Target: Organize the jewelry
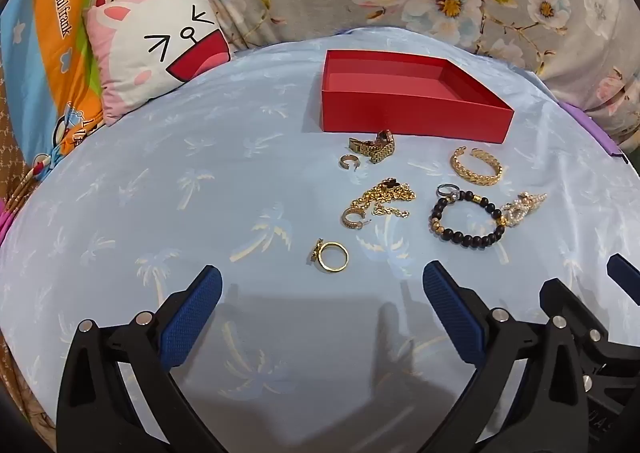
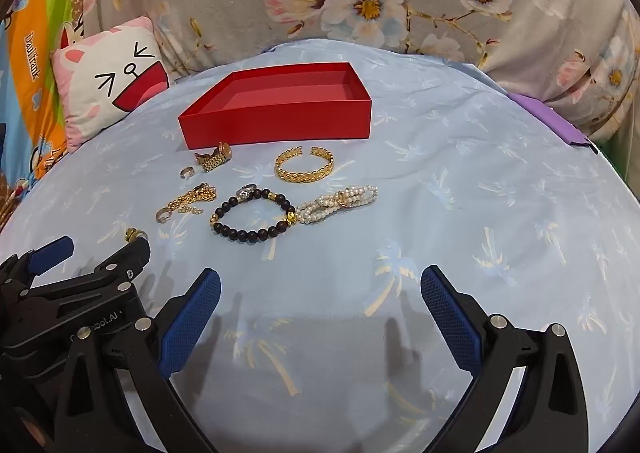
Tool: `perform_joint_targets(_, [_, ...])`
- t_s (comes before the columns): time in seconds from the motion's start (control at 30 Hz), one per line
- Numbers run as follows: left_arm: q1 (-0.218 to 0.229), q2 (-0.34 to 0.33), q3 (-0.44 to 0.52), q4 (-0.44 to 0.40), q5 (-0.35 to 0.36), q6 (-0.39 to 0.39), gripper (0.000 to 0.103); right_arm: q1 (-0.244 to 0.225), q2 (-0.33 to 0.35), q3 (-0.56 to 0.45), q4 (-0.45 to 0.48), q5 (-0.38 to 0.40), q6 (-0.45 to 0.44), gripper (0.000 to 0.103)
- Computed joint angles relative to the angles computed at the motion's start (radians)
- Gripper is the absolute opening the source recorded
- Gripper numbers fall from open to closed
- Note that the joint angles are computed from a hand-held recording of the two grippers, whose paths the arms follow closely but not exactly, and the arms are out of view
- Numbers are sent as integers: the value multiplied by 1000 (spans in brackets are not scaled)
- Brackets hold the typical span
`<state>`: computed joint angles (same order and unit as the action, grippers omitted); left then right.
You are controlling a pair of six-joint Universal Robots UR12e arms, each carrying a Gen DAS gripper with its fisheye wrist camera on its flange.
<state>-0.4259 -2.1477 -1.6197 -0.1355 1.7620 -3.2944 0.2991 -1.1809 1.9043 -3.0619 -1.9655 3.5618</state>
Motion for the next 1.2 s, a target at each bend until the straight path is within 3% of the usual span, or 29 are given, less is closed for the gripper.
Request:
perform_joint_targets(0.07, [0, 1, 1, -9, 2, -1, 98, 2, 6, 3, -35, -14, -12, 98])
perform_joint_targets(0.4, [-11, -11, 13, 8, 50, 8, 98, 6, 1, 3, -14, -7, 3, 98])
perform_joint_targets(0.77, [-5, -2, -4, 25, 15, 11, 98, -2, 5, -2, -9, -5, 3, 98])
perform_joint_targets(0.93, [-11, -2, -12, 63, 39, 19, 97, -1, 0, 9, -22, -7, 16, 98])
perform_joint_targets(1.2, [-10, -2, -9, 52, 40, 16, 98, -5, 0, 10, -21, -4, 10, 98])
